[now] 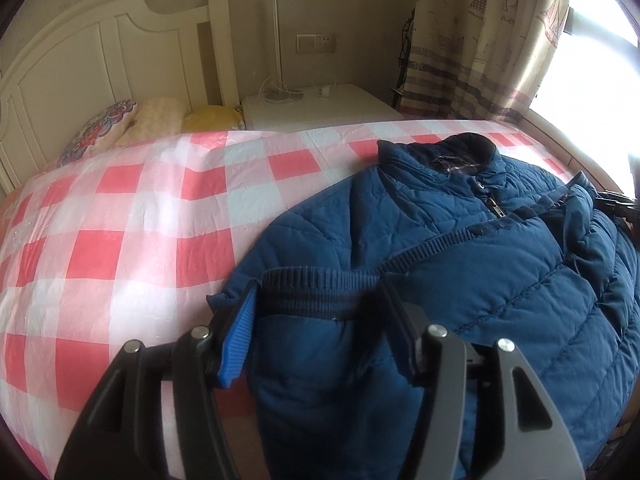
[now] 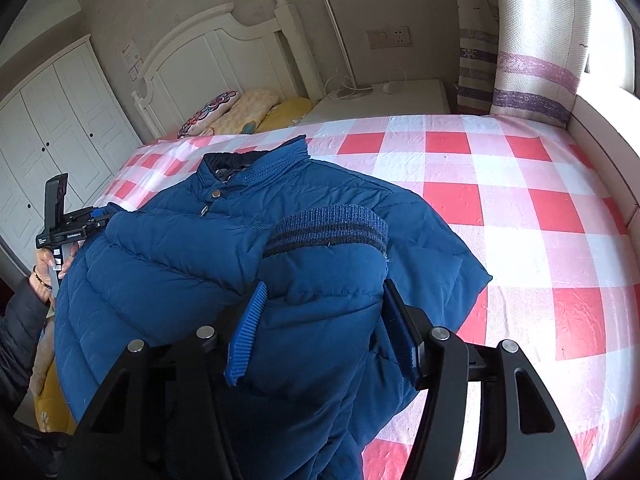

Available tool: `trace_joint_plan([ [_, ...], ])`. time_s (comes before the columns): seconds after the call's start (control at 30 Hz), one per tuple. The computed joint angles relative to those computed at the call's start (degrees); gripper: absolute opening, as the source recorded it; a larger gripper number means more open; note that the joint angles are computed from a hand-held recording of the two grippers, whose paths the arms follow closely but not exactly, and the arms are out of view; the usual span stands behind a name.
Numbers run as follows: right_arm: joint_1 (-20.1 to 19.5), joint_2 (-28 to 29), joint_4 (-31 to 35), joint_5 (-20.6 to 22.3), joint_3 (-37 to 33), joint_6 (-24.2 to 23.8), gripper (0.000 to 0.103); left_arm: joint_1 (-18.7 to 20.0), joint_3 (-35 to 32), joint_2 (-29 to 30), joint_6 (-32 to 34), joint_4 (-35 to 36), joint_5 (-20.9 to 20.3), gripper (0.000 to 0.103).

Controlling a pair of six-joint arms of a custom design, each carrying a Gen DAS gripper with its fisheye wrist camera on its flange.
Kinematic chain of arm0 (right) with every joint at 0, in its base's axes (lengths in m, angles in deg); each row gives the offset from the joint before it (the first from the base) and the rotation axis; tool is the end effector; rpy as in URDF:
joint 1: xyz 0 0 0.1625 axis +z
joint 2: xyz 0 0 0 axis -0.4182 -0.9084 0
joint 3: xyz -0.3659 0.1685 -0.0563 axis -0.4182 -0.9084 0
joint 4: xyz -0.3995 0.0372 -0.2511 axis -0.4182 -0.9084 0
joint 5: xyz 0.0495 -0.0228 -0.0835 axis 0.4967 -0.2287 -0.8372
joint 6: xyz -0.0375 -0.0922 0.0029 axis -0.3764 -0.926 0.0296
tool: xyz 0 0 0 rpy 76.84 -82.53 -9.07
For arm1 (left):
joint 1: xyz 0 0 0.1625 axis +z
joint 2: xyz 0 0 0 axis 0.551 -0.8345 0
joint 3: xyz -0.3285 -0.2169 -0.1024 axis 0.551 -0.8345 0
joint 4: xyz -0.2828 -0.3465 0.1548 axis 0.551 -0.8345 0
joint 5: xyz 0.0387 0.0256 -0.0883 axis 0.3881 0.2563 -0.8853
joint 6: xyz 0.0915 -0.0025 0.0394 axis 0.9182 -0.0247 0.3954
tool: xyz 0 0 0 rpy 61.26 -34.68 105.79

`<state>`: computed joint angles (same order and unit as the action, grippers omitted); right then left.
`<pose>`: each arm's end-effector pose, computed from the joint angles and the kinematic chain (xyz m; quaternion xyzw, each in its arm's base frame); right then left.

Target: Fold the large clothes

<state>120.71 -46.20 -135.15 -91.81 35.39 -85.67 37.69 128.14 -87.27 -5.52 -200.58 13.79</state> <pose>0.2147 -0.8509 0.1859 0.3435 -0.9172 0.1799 0.0918 -0.0220 -0.6963 0.4034 0.1353 0.8613 -0.3353 0.3569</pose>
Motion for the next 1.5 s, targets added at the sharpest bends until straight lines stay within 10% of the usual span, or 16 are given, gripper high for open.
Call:
trace_joint_plan([
  [0.17, 0.0, 0.1, 0.1, -0.3, 0.0, -0.4, 0.058, 1.3, -1.4, 0.5, -1.0, 1.3, -1.7, 0.084],
  [0.37, 0.0, -0.1, -1.3, -0.4, 0.8, -1.2, 0.058, 2.6, -1.6, 0.1, -2.5, 2.2, -5.5, 0.085],
  [0.77, 0.4, -0.7, -4.0, -1.8, 2.6, -1.1, 0.056, 0.6, -0.3, 0.6, 2.2, -0.9, -0.4, 0.074],
  [0.83, 0.6, -1.0, -5.6, -2.3, 3.5, -1.7, 0.052, 0.3, -0.3, 0.7, 2.4, -0.9, 0.1, 0.071],
  [0.9, 1.2, -2.3, -10.9, -2.3, 6.5, -4.2, 0.027, 0.2, -0.1, 0.6, 2.2, -0.4, 0.0, 0.061],
  [1.0, 3.6, -5.8, -21.7, -4.9, 13.5, -10.0, 0.014, -1.1, 1.3, 1.7, 5.7, -7.0, 5.8, 0.019],
  [1.17, 7.6, -16.2, -37.4, -4.2, 27.7, -19.9, 0.011, -7.0, 11.0, -2.7, 17.8, -28.8, 8.0, 0.015],
  [1.33, 10.8, -19.5, -38.0, -1.2, 26.7, -13.6, 0.009, -17.0, 18.9, -8.0, 33.3, -47.4, 12.3, 0.015],
  [1.5, 13.0, -11.9, -33.9, -3.6, 11.6, -4.0, 0.009, -21.4, 9.7, -6.2, 39.4, -51.9, 14.3, 0.015],
])
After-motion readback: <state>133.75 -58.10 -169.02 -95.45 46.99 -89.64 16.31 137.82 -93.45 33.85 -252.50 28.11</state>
